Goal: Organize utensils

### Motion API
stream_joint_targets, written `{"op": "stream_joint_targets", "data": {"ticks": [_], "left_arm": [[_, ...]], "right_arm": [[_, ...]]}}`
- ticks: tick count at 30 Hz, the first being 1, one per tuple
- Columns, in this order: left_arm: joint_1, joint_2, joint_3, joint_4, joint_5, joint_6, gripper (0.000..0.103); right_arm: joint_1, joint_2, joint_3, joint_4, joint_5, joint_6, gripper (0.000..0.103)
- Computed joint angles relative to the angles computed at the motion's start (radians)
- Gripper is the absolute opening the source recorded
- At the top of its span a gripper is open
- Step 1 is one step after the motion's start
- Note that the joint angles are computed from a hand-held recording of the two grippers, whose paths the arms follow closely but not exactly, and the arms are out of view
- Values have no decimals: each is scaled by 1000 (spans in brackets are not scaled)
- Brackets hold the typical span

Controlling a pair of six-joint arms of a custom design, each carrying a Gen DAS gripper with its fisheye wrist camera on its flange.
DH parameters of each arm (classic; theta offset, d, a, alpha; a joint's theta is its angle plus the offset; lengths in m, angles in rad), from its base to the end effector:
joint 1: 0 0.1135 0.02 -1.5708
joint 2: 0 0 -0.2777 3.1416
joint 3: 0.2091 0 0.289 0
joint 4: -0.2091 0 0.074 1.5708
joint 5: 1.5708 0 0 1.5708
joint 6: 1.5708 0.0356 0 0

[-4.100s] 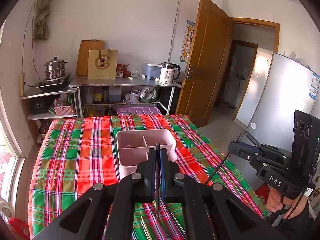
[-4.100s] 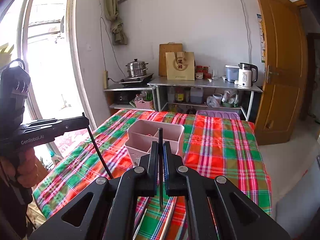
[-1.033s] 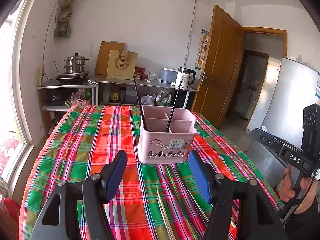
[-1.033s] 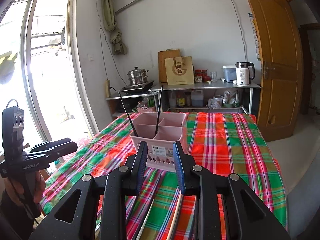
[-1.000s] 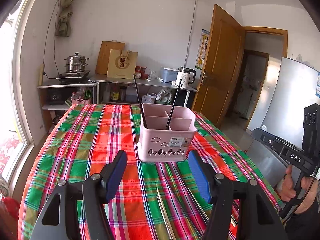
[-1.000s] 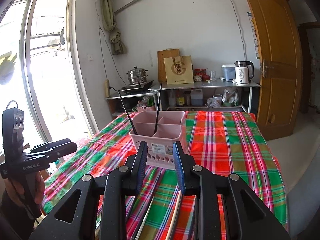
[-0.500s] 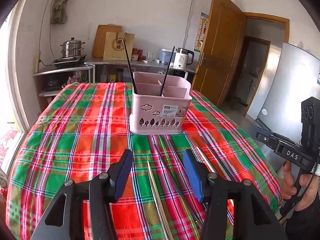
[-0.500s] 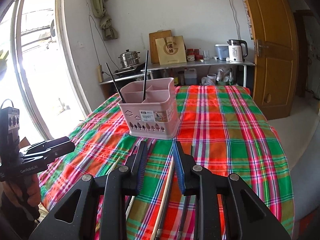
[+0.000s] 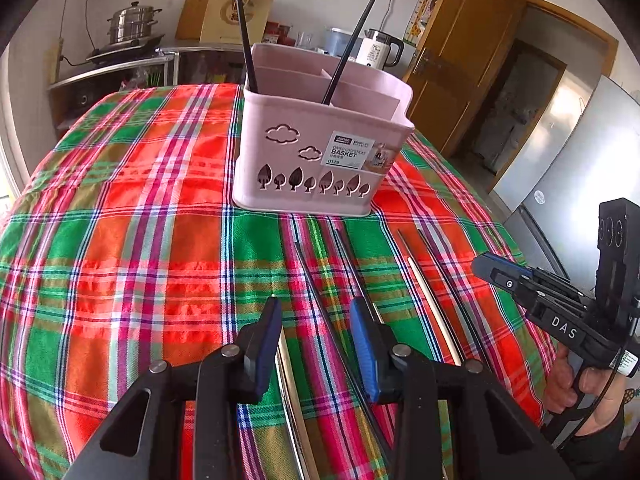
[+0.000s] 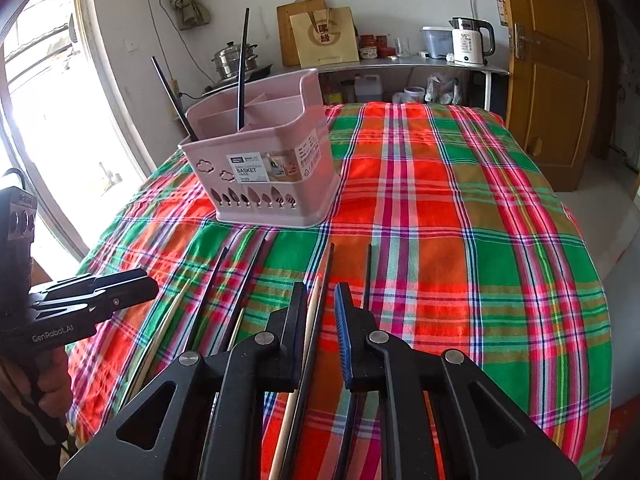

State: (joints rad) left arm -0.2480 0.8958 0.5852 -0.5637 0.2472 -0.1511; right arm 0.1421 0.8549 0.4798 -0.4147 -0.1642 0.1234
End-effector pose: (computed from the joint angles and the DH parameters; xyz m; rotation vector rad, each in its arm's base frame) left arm 0.1952 -0.0584 0.2178 0.2305 2.4568 -0.4776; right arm 0.1968 0.0340 0.1978 -0.1024 2.3682 0.3223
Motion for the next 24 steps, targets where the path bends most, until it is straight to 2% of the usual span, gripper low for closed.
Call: {"op": "stream_joint_targets", "data": {"ticks": [6, 19, 24], "left_arm": [[2, 155, 47, 63, -2, -13, 35], [-15, 319, 113, 106, -27, -13, 35], [-23, 367, 135, 114, -36, -9, 27]], "right_arm": [[12, 165, 49, 69, 7, -8, 12], [22, 407, 144, 144, 10, -22, 10], [29, 472, 176, 145, 26, -21, 9]]}}
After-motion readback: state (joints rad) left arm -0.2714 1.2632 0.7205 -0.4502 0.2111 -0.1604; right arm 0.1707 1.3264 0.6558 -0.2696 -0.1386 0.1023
